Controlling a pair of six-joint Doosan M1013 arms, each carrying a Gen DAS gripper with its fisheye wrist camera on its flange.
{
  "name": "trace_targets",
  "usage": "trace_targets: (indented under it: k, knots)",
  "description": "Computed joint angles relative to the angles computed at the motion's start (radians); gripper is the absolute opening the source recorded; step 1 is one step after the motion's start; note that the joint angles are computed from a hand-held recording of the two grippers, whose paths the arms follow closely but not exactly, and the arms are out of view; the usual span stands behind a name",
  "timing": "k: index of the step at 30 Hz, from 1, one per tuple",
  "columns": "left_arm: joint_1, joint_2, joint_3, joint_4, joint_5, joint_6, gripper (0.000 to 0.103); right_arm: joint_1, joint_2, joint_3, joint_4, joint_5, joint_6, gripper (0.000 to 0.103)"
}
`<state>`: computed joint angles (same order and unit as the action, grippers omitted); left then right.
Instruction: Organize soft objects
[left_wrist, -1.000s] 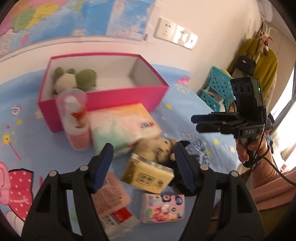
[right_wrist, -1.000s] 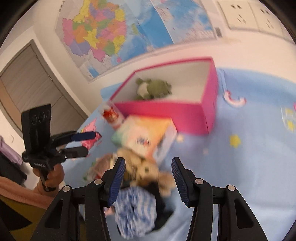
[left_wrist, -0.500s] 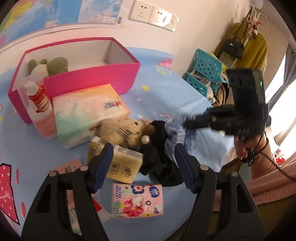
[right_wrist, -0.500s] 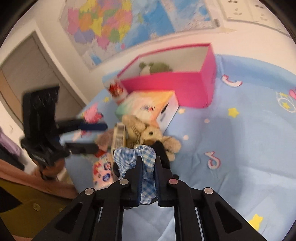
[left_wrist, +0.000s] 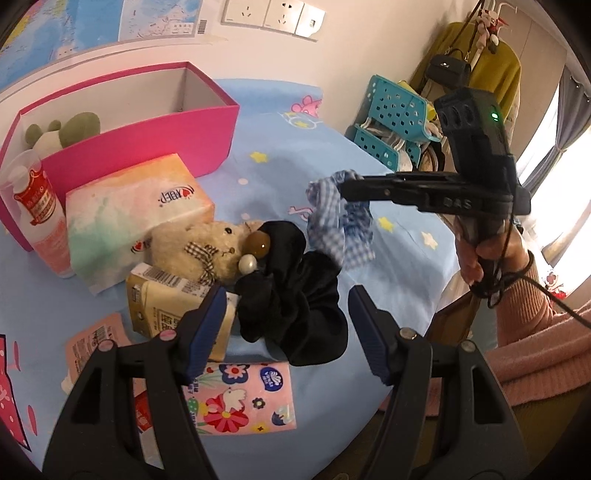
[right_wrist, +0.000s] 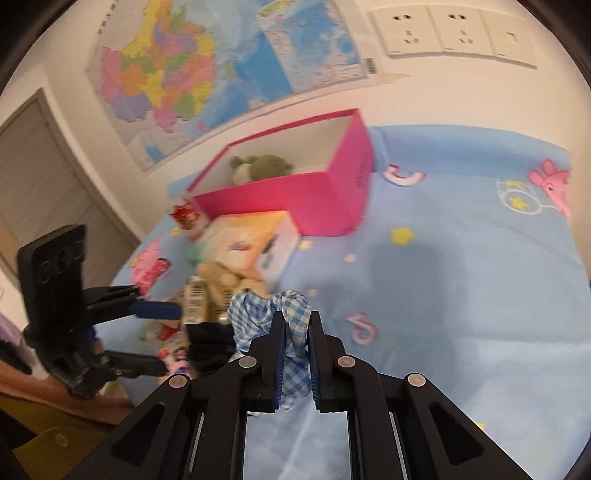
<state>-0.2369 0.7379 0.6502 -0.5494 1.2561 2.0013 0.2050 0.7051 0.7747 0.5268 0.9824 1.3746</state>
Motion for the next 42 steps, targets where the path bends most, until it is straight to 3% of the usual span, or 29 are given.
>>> trace_targets:
  k: [2,4,5,9,13,17,19,22,27,29,31,36,42]
  knots:
    - [0.001,-0.003,0.005,0.009,-0.005,-0.007,0.069,0.007,0.01,-0.018,-0.096,0.013,0.068,0.015]
    - [0.006,-0.007,0.012,0.013,-0.014,-0.02,0.069,0.012,0.019,-0.035,-0.165,0.03,0.126,0.034]
    - [0.009,-0.01,0.015,0.015,-0.02,-0.028,0.069,0.012,0.014,-0.025,-0.163,0.014,0.133,0.036]
    - [0.027,-0.017,0.027,0.033,-0.049,-0.079,0.069,0.009,-0.022,0.024,-0.04,-0.054,0.0,0.037]
    - [0.038,-0.008,0.015,0.063,-0.051,-0.141,0.069,0.016,-0.002,-0.01,0.128,0.016,-0.171,0.037]
    - [0.037,-0.015,0.031,0.045,-0.046,-0.122,0.069,0.036,0.038,-0.066,0.073,0.064,-0.12,0.038]
    - [0.031,-0.025,0.048,0.039,-0.046,-0.089,0.069,0.043,0.053,-0.085,0.008,0.072,-0.066,0.046]
    - [0.025,-0.024,0.051,0.021,-0.024,-0.063,0.069,0.039,0.075,-0.11,0.018,0.1,-0.043,0.058]
    - [0.013,-0.009,0.037,0.008,0.017,-0.052,0.069,0.053,0.104,-0.148,-0.009,0.133,-0.054,0.058]
    - [0.011,-0.01,0.038,0.004,0.025,-0.046,0.069,0.06,0.108,-0.152,-0.039,0.134,-0.061,0.056]
    - [0.009,-0.006,0.034,-0.002,0.036,-0.044,0.069,0.063,0.105,-0.144,-0.048,0.13,-0.071,0.035]
    - [0.008,0.009,0.011,-0.016,0.066,-0.043,0.069,0.06,0.088,-0.115,-0.034,0.11,-0.088,0.018]
    - [0.003,0.033,-0.019,-0.03,0.11,-0.045,0.069,0.045,0.056,-0.064,0.045,0.067,-0.127,0.012]
